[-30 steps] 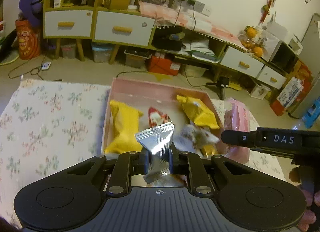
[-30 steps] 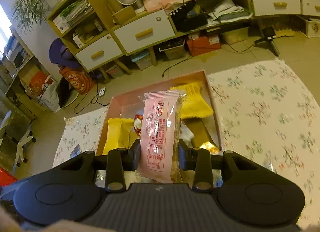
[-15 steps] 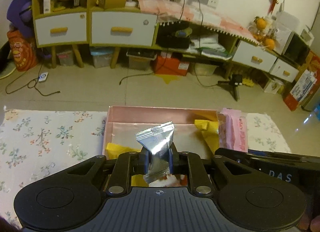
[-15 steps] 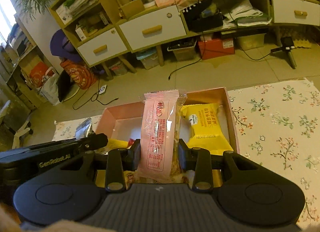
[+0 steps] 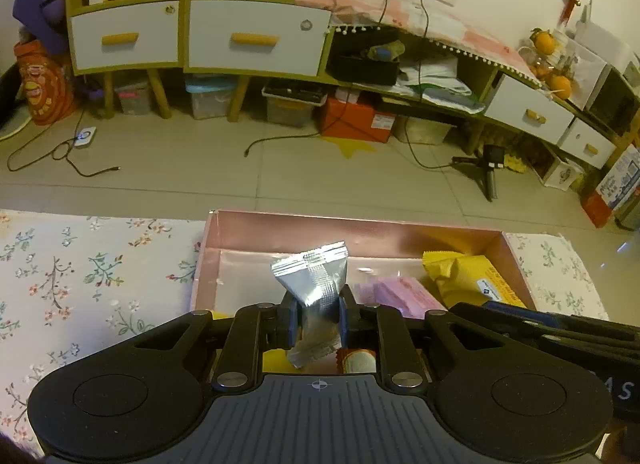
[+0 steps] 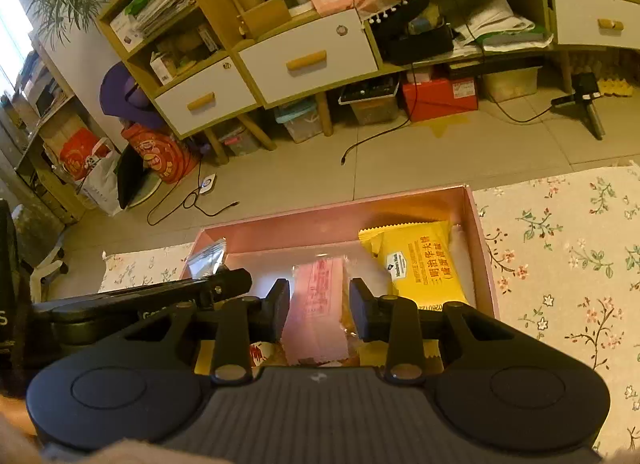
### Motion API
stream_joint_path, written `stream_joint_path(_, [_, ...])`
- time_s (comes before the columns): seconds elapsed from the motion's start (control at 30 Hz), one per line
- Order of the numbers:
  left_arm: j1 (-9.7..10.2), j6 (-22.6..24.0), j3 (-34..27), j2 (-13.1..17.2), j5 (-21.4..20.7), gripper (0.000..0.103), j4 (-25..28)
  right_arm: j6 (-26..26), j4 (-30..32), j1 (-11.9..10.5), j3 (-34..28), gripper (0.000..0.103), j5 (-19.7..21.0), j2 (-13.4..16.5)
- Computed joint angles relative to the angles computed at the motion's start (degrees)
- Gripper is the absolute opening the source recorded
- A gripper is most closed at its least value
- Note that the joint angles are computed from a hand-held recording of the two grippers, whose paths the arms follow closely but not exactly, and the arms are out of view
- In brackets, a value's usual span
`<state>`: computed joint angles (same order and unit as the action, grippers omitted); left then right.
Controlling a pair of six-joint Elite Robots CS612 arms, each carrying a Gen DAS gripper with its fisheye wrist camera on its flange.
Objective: Organize snacks
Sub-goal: 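Carry both packs into the box and open both tools to release them, then withdraw both tools from the box back toward the snack pile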
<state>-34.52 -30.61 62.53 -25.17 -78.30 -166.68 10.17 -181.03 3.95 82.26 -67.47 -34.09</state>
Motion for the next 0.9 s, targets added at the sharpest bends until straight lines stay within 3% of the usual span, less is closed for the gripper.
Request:
stream_joint_path(0.4, [-0.26,-0.5,2.4,-1.5,0.4,0.039,-0.6,-0.3,-0.2,-0.2,1.1,0.044,-0.8,-0.9])
stream_joint_path(0.7, [-1.16,0.0,6.3,-4.2,0.9,0.048,-1.1,-0.4,-1.5,-0.4,3.7,0.051,-0.9,-2.8])
stream_joint_path(0.9, [-1.98,0.5,10.2,-6.6,1.7,0.06,-2.3,-1.1,-2.9,-0.5,6.2,0.058,-1.2,-4.3])
